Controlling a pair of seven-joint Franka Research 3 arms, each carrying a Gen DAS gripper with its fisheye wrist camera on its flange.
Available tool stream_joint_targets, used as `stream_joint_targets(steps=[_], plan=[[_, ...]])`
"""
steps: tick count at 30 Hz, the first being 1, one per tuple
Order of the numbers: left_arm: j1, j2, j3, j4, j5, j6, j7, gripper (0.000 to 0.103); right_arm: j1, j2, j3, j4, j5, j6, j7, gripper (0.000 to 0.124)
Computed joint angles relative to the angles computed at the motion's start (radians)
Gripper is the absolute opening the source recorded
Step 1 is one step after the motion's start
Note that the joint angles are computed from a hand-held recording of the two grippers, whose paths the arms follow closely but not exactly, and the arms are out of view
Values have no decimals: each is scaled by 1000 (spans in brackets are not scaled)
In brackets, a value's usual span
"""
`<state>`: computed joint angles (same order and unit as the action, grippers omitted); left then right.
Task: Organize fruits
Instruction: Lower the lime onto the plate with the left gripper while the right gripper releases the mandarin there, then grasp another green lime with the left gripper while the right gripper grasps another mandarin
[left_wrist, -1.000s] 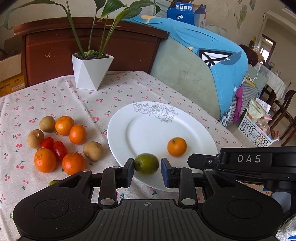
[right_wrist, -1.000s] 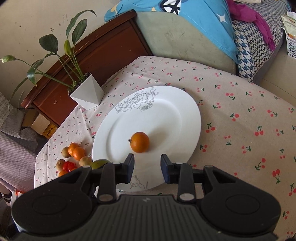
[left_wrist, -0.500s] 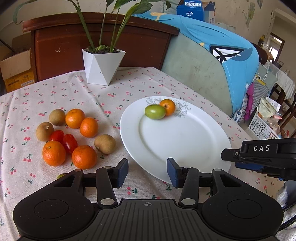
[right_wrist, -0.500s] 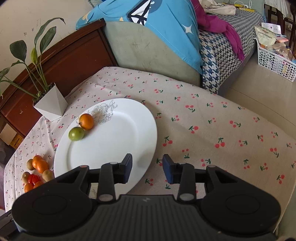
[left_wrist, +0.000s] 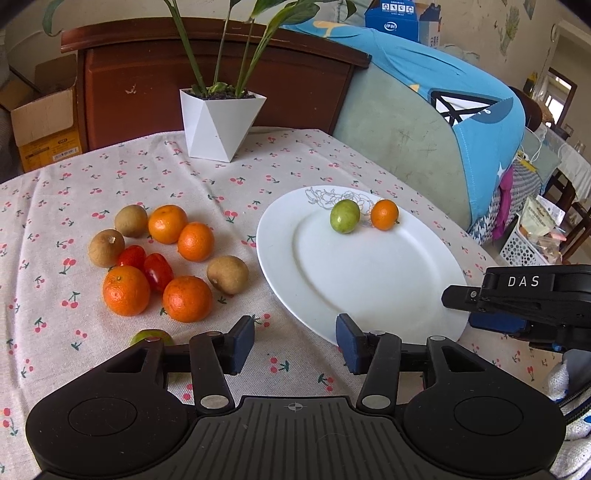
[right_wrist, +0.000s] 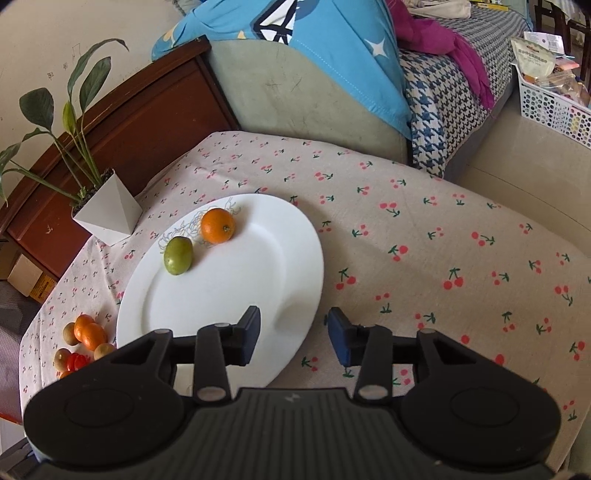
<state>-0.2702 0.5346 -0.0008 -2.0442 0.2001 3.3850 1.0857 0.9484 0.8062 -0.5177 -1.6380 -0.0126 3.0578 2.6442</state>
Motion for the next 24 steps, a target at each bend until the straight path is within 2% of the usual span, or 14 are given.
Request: stream_joint_targets(steps=[5,7,11,15,19,21,24], plan=[[-32,-5,34,-6,-20,-1,3,50,-60,-4,76,14,0,17,-61,42],[-32,-7,36,-9,-25,-1,2,50,-117,-13,155,14,57,57,-141,44],[-17,-21,29,-20,-28,-19,-5,50,-101,-2,142,30,47,45,-164,52],[10,-51,12,-44,-11,-38,-13,50,-93,3,144,40,63,37,-206,52],[-21,-100,56,-88,-8,-54,-13,51,-125,1,197,52,77,45,-262,52],[-8,-123,51,-110,-2,-62,-15,51,-138,1,221,61,82,41,-295,52],[-12,-159,70,-144,5,-84,-18,51,-117,2,207,64,89,24,-303,52]])
